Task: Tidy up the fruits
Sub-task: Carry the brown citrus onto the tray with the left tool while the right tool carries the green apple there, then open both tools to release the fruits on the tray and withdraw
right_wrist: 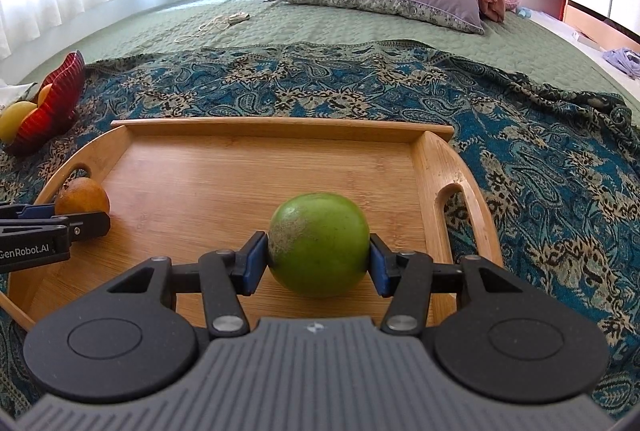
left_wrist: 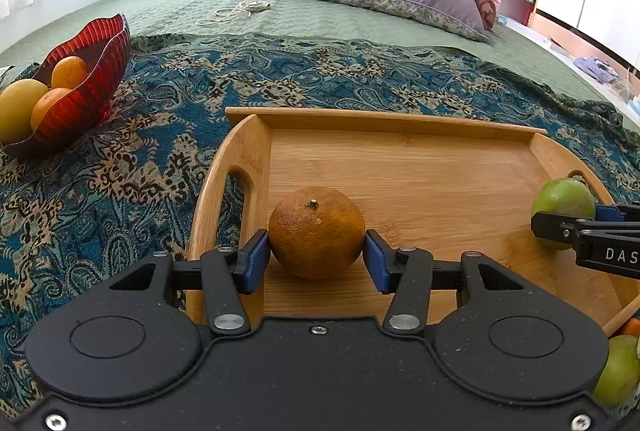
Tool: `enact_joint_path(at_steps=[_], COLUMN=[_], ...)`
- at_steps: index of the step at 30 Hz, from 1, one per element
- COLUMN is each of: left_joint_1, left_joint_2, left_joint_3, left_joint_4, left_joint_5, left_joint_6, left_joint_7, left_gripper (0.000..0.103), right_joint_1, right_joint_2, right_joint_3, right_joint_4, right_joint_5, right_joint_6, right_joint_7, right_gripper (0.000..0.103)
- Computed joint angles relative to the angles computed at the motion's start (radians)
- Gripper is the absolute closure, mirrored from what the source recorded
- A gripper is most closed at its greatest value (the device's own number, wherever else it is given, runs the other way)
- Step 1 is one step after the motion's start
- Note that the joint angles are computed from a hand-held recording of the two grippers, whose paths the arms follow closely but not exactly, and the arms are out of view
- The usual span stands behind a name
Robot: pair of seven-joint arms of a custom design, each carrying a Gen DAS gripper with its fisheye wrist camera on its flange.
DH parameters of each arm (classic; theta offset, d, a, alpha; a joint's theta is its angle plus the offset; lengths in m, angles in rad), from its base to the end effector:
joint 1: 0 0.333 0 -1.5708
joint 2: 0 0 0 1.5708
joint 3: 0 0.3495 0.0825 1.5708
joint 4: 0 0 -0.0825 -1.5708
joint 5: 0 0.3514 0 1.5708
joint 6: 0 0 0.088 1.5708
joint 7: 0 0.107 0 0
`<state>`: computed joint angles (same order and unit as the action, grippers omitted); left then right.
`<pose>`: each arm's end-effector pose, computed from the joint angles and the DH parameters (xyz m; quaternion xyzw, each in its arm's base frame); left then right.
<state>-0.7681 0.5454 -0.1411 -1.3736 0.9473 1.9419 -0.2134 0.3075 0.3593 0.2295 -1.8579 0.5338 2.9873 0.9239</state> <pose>0.4978 -0.5101 0.4670 -0.8010 0.4499 -0.2219 0.3267 0.5959 0.2897 0.4644 -0.8206 0.4119 -0.1536 0.3652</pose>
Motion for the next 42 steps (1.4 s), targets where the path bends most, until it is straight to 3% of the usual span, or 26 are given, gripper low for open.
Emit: enact_joint_path(at_steps=[8, 16, 19, 26, 29, 36, 39, 42], left_joint_1=[-0.010, -0.026, -0.033, -0.053, -0.063, -0.083, -0.094, -0.104], left_joint_2=[0.002, -0.014, -0.018, -0.022, -0.029, -0.051, -0.053, -0.058], left_joint_3=[0.004, -0.001, -0.004, -0.011, -0.016, -0.034, -0.041, -0.046], left_joint_4=[0.005, -0.009, -0.010, -0.008, -0.016, -0.052, -0.058, -0.068], left_joint_5=[0.011, 0.042, 0.056, 0.080, 0.088, 0.112, 0.117, 0.130], left_joint_6=[-0.018, -0.047, -0.056, -0.082, -0.087, -0.086, -0.094, -0.096], left_joint_7=[-0.001, -0.009, -0.013, -0.016, -0.030, -0.081, -0.099, -0.117], left_gripper=[0.052, 0.037, 0.032, 0.025, 0.024, 0.018, 0.017, 0.015], right_joint_1=[-0.018, -0.047, -0.073, -0.105, -0.128, -0.212, -0.234, -0.231], right_joint_2=[-0.001, -0.014, -0.023, -0.057, -0.073, -0.121, -0.149, -0.181], right_joint_3=[0.017, 0.044, 0.074, 0.126, 0.156, 0.252, 0.269, 0.248], right_joint_4=[0.002, -0.016, -0.025, -0.066, -0.083, -0.108, -0.111, -0.121], right_joint_5=[0.032, 0.098, 0.158, 0.273, 0.353, 0.702, 0.895, 1.055], right_joint_6=[-0.009, 0.001, 0.014, 0.077, 0.096, 0.112, 0.098, 0.070], right_joint_7=[-0.029, -0.103, -0.159, -0.331, -0.424, -0.789, -0.990, -1.140], right_gripper=[0.046, 0.043, 0.033, 0.029, 0.027, 0.017, 0.014, 0.013])
